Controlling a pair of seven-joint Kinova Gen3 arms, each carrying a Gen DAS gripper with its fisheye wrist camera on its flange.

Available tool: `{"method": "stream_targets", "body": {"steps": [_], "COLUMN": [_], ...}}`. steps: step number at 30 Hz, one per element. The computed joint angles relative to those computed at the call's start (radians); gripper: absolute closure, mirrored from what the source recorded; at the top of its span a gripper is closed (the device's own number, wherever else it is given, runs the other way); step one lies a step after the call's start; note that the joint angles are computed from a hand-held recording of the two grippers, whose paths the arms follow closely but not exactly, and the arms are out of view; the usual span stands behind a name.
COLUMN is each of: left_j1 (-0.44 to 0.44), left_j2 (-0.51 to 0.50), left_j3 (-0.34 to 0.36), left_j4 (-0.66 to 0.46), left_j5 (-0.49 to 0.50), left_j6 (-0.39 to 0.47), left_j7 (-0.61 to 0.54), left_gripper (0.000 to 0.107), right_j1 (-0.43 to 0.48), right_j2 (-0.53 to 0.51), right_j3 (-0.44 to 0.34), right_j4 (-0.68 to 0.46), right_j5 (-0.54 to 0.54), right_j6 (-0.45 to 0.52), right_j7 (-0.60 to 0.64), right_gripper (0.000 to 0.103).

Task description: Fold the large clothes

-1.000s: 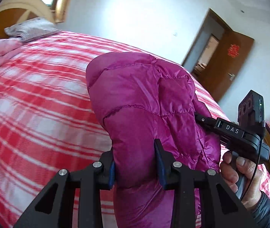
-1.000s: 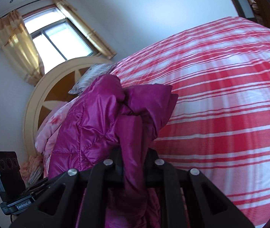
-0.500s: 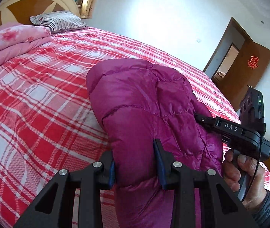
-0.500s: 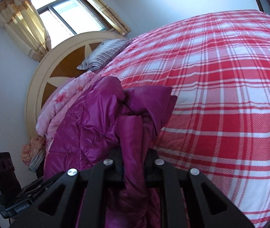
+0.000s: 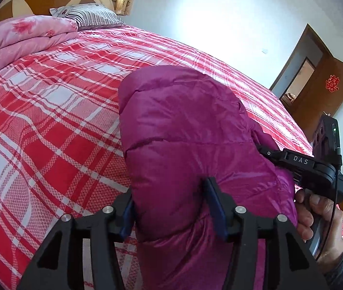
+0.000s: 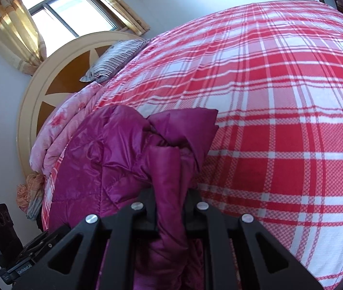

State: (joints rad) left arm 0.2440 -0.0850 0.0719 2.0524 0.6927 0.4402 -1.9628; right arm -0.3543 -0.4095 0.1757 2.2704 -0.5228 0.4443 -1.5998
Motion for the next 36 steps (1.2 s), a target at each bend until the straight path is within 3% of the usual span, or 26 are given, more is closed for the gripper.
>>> {"method": "stream_targets", "body": {"steps": [8, 13, 15, 18, 20, 22, 26, 32, 36], "left_j1": [-0.001, 0.018, 0.007, -0.106, -0.125, -0.073, -0.008, 0.002, 0.028], "left_j2": [0.007, -0.002, -0.011, -0.052, -0.094, -0.142, -0.260, -0.377, -0.417], "left_j3": [-0.001, -0.012, 0.000, 0.119, 0.147, 0.106, 0.052, 0.060, 0.062], "left_j4": [0.020, 0.012, -0.002, -0.011, -0.015, -0.013, -0.007, -0.024, -0.025], "left_j5": [0.001, -0.085, -0.152, -0.265, -0.346, -0.397, -0.458, -0.489, -0.506], "left_j6": [-0.032, -0.023, 0.003, 0.031, 0.042, 0.045, 0.054, 0.056, 0.038], "left_j7": [0.007, 0.105, 0.186, 0.308, 0.381, 0.426, 0.469, 0.491, 0.477], "left_gripper": [0.038, 0.031, 0.030, 0.030, 0.030, 0.030, 0.030, 0.028, 0.023], "right_j1": [0.045, 0.063, 0.089, 0.170, 0.234, 0.308, 0.346, 0.372, 0.384], "right_j2": [0.024, 0.037, 0.039, 0.029, -0.007, -0.063, -0.173, -0.323, -0.410], "right_j3": [-0.055, -0.072, -0.099, -0.190, -0.269, -0.361, -0.480, -0.614, -0.643], "right_j4": [-0.022, -0.031, -0.041, -0.062, -0.075, -0.105, -0.147, -0.219, -0.252], "right_j5": [0.053, 0.073, 0.094, 0.178, 0.251, 0.333, 0.460, 0.521, 0.521], "right_j6": [0.029, 0.044, 0.054, 0.083, 0.108, 0.164, 0.239, 0.359, 0.404], "right_j7": [-0.034, -0.044, -0.069, -0.168, -0.249, -0.320, -0.459, -0.572, -0.604], "right_gripper": [0.085, 0.081, 0.073, 0.056, 0.056, 0.054, 0.038, 0.026, 0.022]}}
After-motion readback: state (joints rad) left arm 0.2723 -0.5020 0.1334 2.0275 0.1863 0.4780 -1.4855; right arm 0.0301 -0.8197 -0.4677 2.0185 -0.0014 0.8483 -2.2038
